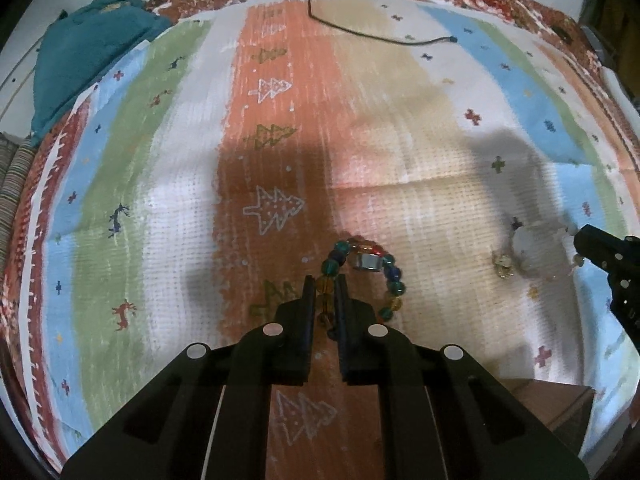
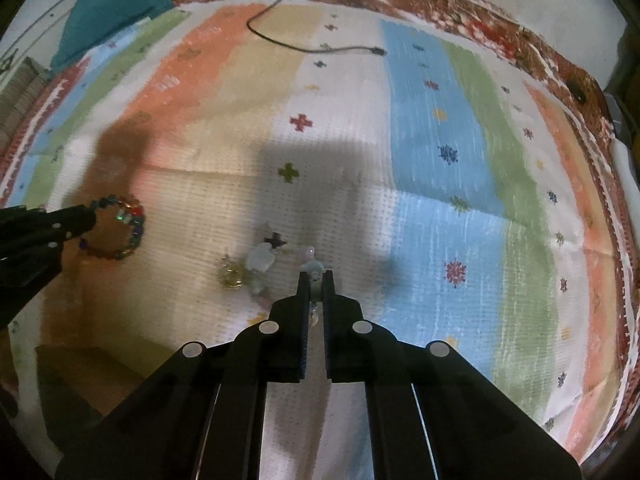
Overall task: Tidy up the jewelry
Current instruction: 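Grasp the multicolour bead bracelet with the left tool while the right tool grasps the white bead strand, then carry the multicolour bracelet and white bead strand with both tools over the silver tin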
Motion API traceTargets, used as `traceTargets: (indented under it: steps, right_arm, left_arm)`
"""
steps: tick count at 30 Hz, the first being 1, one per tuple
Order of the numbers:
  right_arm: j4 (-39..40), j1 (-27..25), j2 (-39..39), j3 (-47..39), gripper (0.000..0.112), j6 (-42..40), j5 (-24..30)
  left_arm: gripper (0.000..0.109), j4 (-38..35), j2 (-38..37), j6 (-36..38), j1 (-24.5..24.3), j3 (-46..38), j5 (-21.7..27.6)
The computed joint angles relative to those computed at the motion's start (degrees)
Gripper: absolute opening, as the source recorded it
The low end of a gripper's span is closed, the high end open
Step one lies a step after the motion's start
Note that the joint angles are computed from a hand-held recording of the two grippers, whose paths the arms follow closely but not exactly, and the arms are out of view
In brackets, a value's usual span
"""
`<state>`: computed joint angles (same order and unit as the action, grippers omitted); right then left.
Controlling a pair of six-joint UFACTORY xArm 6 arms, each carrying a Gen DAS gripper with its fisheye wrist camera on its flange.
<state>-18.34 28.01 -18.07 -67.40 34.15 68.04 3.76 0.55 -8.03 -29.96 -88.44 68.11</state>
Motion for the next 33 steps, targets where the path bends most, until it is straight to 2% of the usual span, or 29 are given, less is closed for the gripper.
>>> traceTargets:
  steps: [11,33]
  right_arm:
    - [-0.7,1.5,-2.0,-0.4,0.007,1.2,-2.6]
    - [-2.6,5.4,-5.6,0.0,0.007,4.0,-2.5]
  left_arm:
    - [0.009,-2.6,-1.9,1.1,-0.6,-0.4,-1.6]
    - [0.009,-4.3,-8.3,1.3,-2.0,1.1,-2.9]
